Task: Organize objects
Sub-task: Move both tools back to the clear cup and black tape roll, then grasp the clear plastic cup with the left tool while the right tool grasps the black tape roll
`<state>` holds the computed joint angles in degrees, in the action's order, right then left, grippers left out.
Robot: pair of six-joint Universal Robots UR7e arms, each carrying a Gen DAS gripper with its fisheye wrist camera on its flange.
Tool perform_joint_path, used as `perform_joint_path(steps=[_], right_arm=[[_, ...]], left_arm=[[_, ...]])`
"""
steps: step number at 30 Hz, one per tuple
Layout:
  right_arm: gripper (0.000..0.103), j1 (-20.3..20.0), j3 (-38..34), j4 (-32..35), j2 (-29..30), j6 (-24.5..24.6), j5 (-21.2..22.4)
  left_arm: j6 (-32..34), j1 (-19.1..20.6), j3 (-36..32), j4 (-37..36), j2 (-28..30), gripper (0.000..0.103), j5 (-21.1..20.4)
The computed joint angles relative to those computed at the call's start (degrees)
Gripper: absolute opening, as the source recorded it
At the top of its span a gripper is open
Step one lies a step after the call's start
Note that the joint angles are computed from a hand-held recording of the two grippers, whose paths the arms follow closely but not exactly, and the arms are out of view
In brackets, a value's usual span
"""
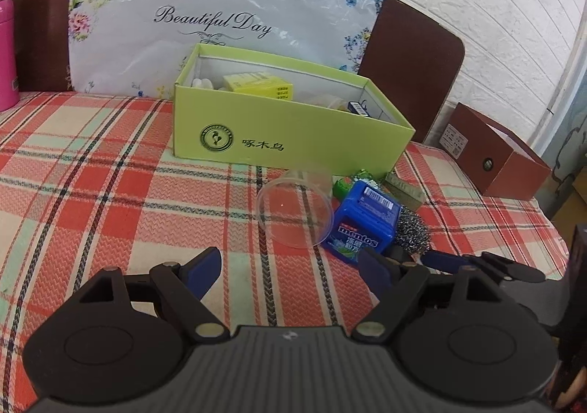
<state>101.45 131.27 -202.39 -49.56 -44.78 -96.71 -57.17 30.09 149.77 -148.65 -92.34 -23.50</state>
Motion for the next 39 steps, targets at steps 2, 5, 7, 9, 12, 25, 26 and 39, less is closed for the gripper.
perform_joint_path(steps=[2, 5, 7, 9, 12, 25, 26, 39], right_arm=[[0.073, -0.1, -0.6, 0.1, 0.5, 1.1, -0.3], [0.036, -0.3, -0.9, 3.3, -0.4, 2.5, -0.6], [0.020, -0.4, -0.1, 4.2, -1.5, 3.0, -0.1], [0.020, -0.5, 1.0, 4.9, -2.7, 2.8, 0.7], [0.020, -0.3, 2.9, 4.9, -3.9, 1.1, 1.1], [0.030, 1.4, 4.7, 7.6, -4.9, -0.9, 2.0], [0.033, 1.5, 4.5, 7.8, -4.9, -0.8, 2.0], [0.042, 1.8, 3.8, 10.5, -4.0, -1.3, -0.3]], left_arm=[[4.4, 0.7, -0.5, -4.8, 2.1, 0.085, 0.8], [13.3, 3.1, -2.3, -15.1, 6.7, 0.085, 1.9], [20.5, 5.4, -4.4, -22.4, 9.8, 0.085, 1.3], [26.3, 8.0, -6.9, -27.8, 12.5, 0.085, -0.3], [30.4, 11.5, -10.2, -30.7, 14.9, 0.085, -3.0], [13.7, 9.9, -4.3, -13.5, 4.4, 0.061, -4.4], [10.1, 8.7, -3.3, -9.2, 2.2, 0.061, -3.6], [0.0, 8.2, -3.2, 0.9, -0.6, 0.071, -2.1]])
